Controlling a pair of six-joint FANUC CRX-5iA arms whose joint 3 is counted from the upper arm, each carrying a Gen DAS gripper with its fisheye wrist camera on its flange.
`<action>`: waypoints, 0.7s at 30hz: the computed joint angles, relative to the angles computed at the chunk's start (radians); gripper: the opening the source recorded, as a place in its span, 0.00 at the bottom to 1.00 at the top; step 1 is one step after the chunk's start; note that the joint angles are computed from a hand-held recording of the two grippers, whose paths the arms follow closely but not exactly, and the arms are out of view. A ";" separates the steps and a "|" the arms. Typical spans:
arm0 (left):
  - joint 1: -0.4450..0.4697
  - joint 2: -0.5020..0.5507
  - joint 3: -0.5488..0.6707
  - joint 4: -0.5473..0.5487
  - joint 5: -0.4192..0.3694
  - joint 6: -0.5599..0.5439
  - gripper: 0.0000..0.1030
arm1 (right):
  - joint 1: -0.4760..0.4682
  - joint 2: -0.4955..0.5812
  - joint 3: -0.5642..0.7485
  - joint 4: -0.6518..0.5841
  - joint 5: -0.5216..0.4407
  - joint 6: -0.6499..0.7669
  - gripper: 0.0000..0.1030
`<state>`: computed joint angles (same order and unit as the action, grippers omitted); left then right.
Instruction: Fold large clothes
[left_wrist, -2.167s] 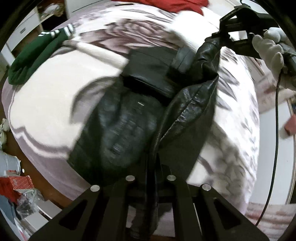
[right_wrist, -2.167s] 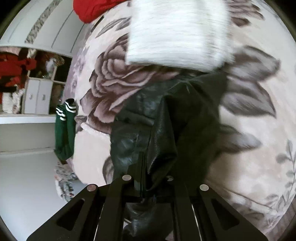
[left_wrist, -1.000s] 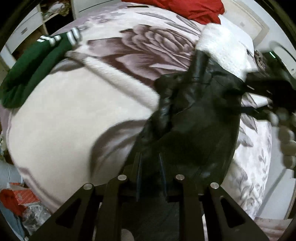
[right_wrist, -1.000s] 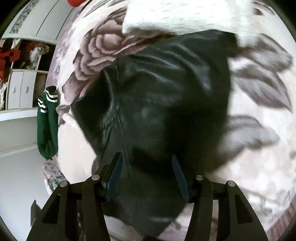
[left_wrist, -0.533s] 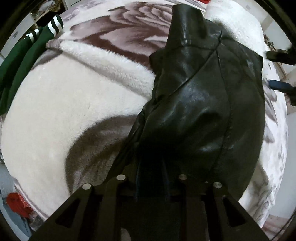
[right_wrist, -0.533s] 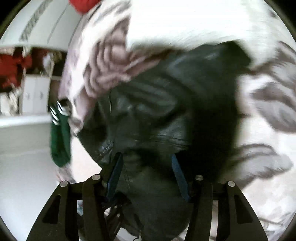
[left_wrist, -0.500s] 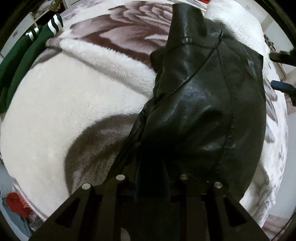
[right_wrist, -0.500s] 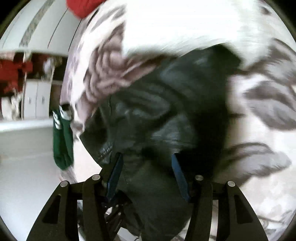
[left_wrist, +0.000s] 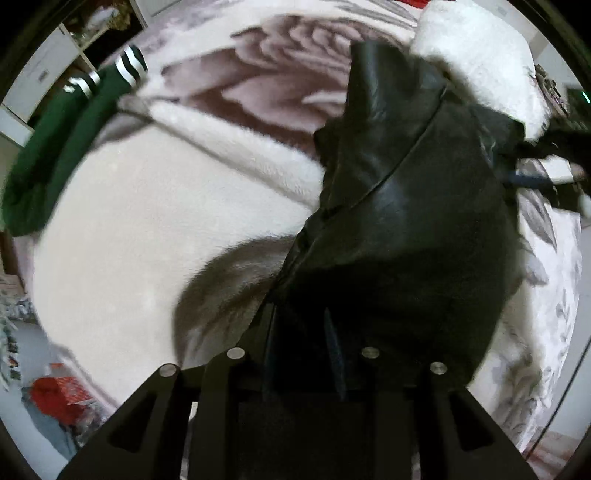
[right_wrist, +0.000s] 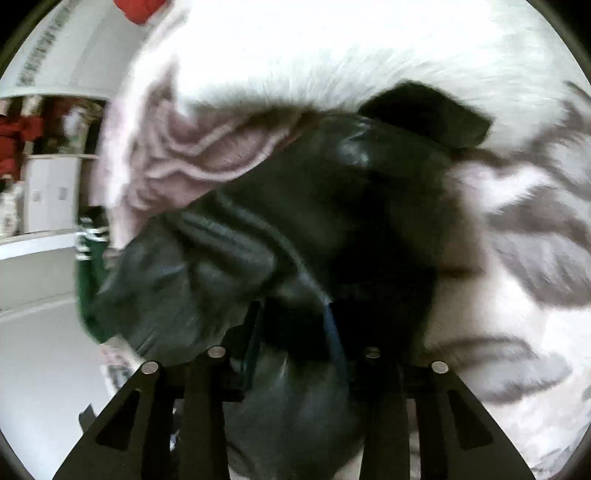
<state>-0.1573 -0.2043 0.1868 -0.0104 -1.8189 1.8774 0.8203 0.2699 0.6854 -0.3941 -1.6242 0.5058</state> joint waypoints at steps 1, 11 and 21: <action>0.016 0.000 0.005 0.051 0.013 0.007 0.24 | -0.011 -0.053 -0.051 -0.011 0.032 -0.008 0.45; -0.079 0.171 -0.009 0.166 0.189 0.158 0.24 | -0.094 -0.323 -0.365 -0.066 0.059 -0.085 0.53; -0.018 0.180 -0.060 0.212 0.215 0.120 0.24 | -0.132 -0.291 -0.368 -0.138 0.085 0.042 0.54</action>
<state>-0.1752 -0.0243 0.1268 0.2018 -1.6042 1.9976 0.6887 -0.0213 0.3174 -0.5320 -1.5390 0.5482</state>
